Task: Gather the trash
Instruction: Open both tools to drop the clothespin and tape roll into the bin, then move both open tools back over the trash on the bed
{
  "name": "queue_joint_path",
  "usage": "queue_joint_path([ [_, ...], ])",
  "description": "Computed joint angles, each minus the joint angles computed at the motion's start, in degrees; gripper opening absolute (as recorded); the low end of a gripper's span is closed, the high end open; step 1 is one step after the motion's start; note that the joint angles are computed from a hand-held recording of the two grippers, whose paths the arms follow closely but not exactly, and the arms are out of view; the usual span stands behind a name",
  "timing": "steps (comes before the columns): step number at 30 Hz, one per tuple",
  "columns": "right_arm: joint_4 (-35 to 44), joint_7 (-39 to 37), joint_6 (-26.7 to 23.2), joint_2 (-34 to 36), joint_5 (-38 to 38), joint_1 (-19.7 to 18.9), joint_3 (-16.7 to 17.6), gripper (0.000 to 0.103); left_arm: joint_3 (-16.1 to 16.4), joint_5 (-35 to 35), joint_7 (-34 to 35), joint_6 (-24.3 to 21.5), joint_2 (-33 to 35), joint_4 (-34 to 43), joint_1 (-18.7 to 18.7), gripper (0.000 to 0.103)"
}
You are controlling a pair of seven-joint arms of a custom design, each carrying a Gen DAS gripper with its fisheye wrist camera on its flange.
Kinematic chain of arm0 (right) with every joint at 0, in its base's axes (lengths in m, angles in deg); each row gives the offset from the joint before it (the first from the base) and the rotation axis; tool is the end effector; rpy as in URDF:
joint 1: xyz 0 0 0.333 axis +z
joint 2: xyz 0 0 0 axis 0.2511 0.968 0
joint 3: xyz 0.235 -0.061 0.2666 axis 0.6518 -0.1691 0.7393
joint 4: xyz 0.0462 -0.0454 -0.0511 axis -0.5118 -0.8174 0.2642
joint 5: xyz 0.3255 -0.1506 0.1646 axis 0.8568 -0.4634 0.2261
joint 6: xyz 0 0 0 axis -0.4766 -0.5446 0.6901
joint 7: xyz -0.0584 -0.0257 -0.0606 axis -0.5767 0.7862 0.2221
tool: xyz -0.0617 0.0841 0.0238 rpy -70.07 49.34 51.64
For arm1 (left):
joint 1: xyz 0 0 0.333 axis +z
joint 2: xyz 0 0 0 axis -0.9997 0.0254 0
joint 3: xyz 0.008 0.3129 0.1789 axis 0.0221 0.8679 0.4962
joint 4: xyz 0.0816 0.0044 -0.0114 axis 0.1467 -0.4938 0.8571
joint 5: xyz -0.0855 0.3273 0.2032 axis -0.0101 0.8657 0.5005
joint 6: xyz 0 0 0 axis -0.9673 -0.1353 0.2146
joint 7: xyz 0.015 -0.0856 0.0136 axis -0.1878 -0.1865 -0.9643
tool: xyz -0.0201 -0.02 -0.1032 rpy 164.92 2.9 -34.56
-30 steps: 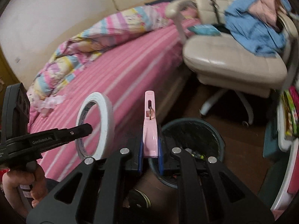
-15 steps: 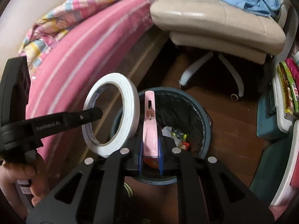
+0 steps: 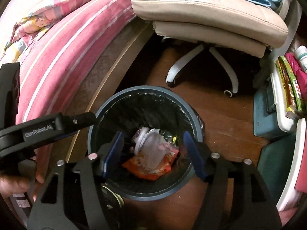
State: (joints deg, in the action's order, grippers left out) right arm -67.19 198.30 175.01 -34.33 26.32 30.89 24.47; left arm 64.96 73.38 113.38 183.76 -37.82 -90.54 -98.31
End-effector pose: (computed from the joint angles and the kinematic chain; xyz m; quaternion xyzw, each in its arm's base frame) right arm 0.6178 0.1962 0.5580 -0.6573 0.7156 -0.1141 0.2071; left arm 0.6651 -0.2853 0.5171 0.7214 -0.6509 0.2315 0.0476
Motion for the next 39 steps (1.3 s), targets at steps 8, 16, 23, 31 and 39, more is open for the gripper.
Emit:
queue_joint_path([
  [8,-2.7,3.8,3.5,-4.4,-2.8,0.4,0.8,0.086,0.8,0.5,0.0,4.0,-5.9,-5.4,0.8,0.08],
  [16,-1.7,2.4,5.8,-7.6,-3.2,1.3,3.1,0.086,2.6,-6.5,-0.7,10.5,-17.5,-15.9,3.1,0.082],
  [23,4.7,-0.5,7.9,-7.3,-3.3,4.2,5.6,0.088,7.0,-11.7,1.0,18.0,-28.7,-24.0,2.6,0.084],
  [31,17.5,-4.6,7.5,-1.3,-2.1,10.0,7.3,0.09,13.7,-8.6,-0.4,20.3,-39.8,-29.9,4.1,0.088],
  [39,41.7,-9.4,2.5,15.1,-1.0,19.9,7.2,0.091,19.9,-1.7,-2.4,21.4,-46.9,-36.6,9.3,0.088],
])
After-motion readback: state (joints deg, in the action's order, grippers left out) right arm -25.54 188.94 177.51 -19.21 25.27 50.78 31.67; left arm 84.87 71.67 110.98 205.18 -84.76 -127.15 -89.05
